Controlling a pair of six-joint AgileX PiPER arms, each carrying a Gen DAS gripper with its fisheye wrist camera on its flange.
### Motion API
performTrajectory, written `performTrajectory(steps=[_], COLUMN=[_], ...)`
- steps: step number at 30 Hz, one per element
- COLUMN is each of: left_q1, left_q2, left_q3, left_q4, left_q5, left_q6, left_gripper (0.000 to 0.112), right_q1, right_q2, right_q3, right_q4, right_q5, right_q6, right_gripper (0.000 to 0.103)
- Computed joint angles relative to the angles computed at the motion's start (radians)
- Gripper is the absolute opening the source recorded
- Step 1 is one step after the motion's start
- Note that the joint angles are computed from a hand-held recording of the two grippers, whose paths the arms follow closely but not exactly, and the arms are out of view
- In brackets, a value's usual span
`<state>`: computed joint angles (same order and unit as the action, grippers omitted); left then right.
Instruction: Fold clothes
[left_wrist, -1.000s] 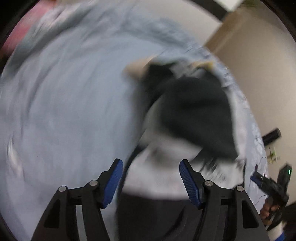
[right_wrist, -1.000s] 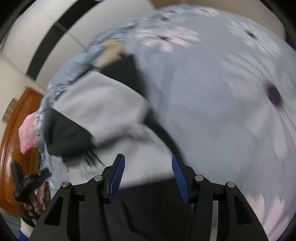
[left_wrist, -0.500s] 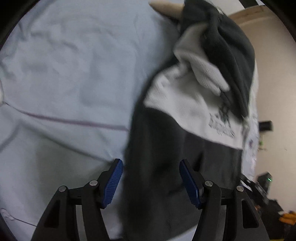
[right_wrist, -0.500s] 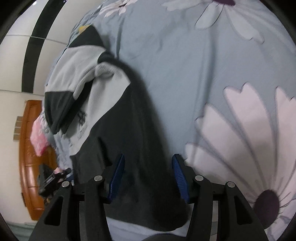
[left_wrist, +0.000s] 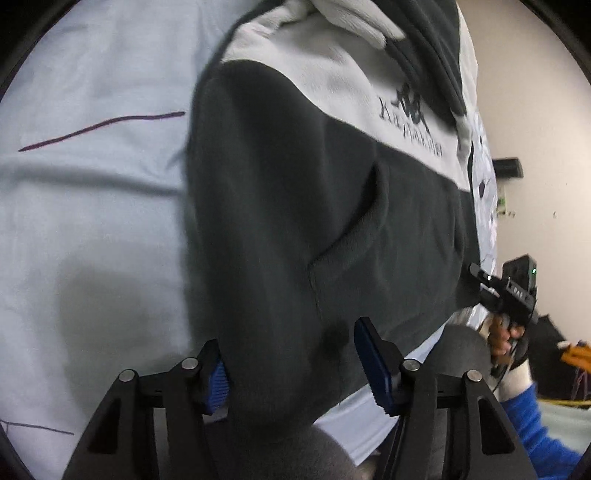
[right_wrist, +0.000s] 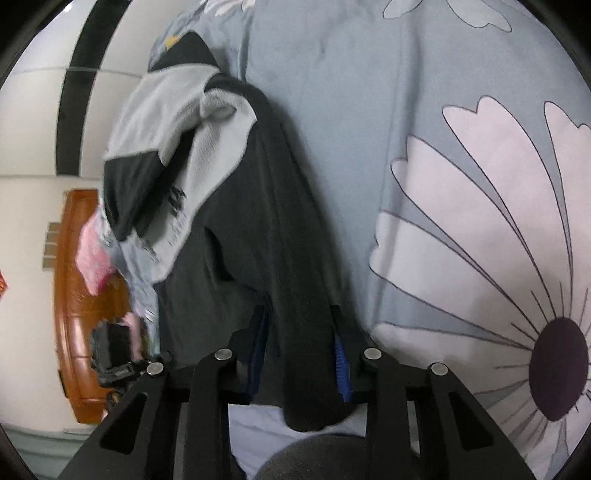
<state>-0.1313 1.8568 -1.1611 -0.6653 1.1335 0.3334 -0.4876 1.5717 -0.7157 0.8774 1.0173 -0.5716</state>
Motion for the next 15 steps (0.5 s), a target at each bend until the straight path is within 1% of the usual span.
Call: performTrajectory(steps=[1, 2, 3, 5, 8, 12, 15], left_q1=[-0.012, -0.023, -0.027, -0.014, 0.045, 0.149, 0.213], left_q2=[-0.006, -0.014, -0.024, -0.054, -0.115, -0.210, -0.248], left_q3=[-0.001, -0.001, 0.006, 0.031, 0.082, 0.127, 0.121], left_q4=[0.019, 0.034, 0.031, -0.006, -0.120, -0.260, -0.336], left_q5=[-0.011, -0.022, -0.032, -0.047, -0.048, -0.019, 0.010], left_q6=[-0.022, -0.042, -0.053, -0.045, 0.028, 0.111, 0.138], left_gripper=[0.037, 0.026, 0.011, 0.009, 0.009, 0.008, 0.008], right_q1=[0.010, 0.013, 0.009, -0.001, -0.030, -0.135, -0.127], right_q2=[-0.003, -0.008, -0.016, -0.040, -0.087, -0.130, -0.128], right_q3=[-0.001, 0.000, 0.001, -0.001, -0.007, 0.002, -0.027], right_q4=[-0.011, -0.016, -0.016, -0.001, 0.052, 0.262, 0.339], right_q5=[-0.010, -0.017, -0.017, -0.002, 0.037, 0.154, 0.175], right_q6=[0.013, 0.022, 0.023, 0.013, -0.026, -0.177, -0.187], right_gripper=[0.023, 0.017, 0.015, 0.012, 0.010, 0.010, 0.010])
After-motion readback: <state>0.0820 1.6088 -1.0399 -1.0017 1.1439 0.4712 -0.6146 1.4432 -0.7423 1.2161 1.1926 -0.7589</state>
